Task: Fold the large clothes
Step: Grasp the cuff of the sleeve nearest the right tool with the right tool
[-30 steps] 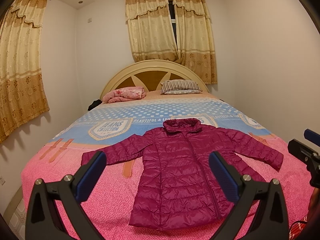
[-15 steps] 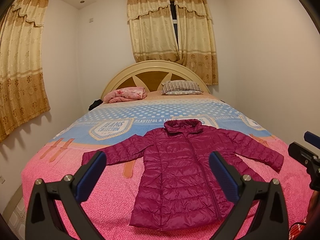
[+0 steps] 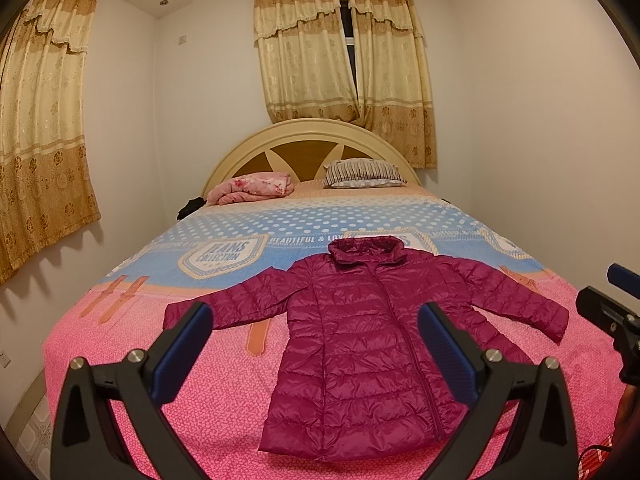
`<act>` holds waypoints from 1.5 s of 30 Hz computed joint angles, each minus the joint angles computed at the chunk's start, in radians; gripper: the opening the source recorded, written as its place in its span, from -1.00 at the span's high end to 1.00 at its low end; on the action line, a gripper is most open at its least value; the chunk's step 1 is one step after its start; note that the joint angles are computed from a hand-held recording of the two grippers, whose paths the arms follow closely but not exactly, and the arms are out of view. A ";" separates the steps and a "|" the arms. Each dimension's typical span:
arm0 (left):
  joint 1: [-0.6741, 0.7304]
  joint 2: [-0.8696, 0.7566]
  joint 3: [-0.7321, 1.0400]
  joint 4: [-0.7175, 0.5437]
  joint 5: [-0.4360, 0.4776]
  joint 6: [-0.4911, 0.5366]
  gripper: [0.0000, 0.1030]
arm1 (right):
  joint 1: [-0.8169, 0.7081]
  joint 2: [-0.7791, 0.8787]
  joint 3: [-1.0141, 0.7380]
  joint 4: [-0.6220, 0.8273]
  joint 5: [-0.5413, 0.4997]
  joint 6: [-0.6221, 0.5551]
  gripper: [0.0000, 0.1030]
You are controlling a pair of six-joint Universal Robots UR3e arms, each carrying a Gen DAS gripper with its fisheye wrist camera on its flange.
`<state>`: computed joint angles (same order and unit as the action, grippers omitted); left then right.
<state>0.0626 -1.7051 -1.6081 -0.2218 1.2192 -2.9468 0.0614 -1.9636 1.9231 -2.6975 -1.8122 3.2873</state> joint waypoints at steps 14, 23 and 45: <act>-0.062 -0.129 0.029 0.023 0.047 0.035 -1.00 | -0.319 -0.011 0.117 0.018 0.307 0.064 -0.98; -0.125 -0.422 0.269 -0.017 0.131 0.026 -1.00 | -0.514 0.150 0.248 -0.149 0.328 0.026 -0.98; -0.251 -1.017 1.198 -0.418 0.262 0.088 -1.00 | -1.039 0.623 0.023 -0.105 0.515 0.022 -0.37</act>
